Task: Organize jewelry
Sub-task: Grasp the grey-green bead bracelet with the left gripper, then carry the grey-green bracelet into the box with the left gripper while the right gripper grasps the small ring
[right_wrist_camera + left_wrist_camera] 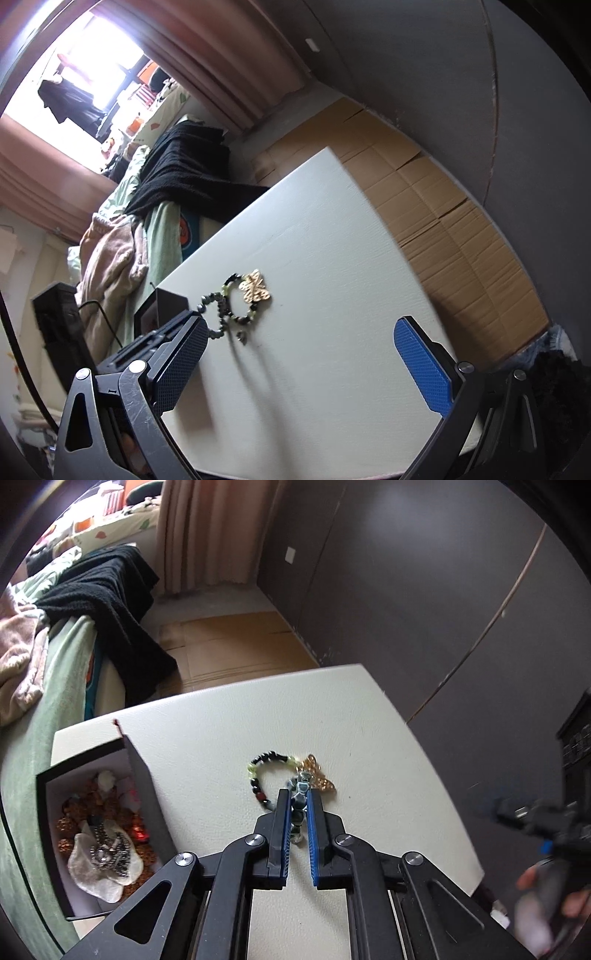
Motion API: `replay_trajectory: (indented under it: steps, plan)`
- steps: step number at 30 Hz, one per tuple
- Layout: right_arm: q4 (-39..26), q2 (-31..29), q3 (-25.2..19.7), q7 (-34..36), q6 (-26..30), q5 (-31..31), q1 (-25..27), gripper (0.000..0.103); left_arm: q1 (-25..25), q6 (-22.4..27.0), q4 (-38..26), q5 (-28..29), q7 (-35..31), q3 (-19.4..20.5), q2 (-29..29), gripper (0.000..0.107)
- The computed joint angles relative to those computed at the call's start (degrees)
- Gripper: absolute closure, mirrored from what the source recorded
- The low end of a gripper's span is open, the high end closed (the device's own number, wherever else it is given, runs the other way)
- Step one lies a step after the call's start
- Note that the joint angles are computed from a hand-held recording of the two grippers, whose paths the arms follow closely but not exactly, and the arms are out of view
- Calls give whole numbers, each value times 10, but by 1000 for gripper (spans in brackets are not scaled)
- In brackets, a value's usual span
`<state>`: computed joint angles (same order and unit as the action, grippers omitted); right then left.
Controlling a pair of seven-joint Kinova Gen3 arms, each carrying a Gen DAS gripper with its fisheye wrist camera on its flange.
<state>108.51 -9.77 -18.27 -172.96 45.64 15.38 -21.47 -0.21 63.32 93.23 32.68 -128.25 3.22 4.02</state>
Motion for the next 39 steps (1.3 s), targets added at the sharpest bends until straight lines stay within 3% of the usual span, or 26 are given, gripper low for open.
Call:
replay_trajectory:
  steps: [2, 9, 26, 30, 35, 39]
  plan:
    - [-1, 10, 4, 9, -14, -9, -4, 4, -12, 15, -6, 18, -11, -7, 1, 99]
    - [-35, 72, 17, 39, -14, -17, -36, 29, -55, 58, -20, 66, -42, -28, 1, 99]
    - [-153, 187, 68, 100, 94, 4, -125, 36, -135, 112, -39, 120, -87, -65, -4, 99]
    - [-184, 213, 76, 154, 100, -16, -128, 46, -147, 118, -43, 126, -87, -70, 1, 99]
    - [-180, 216, 89, 178, 101, -38, -126, 48, -170, 129, -53, 139, -89, -76, 12, 99]
    - [-181, 220, 93, 188, 102, -47, -123, 61, -183, 137, -61, 144, -78, -74, 24, 99]
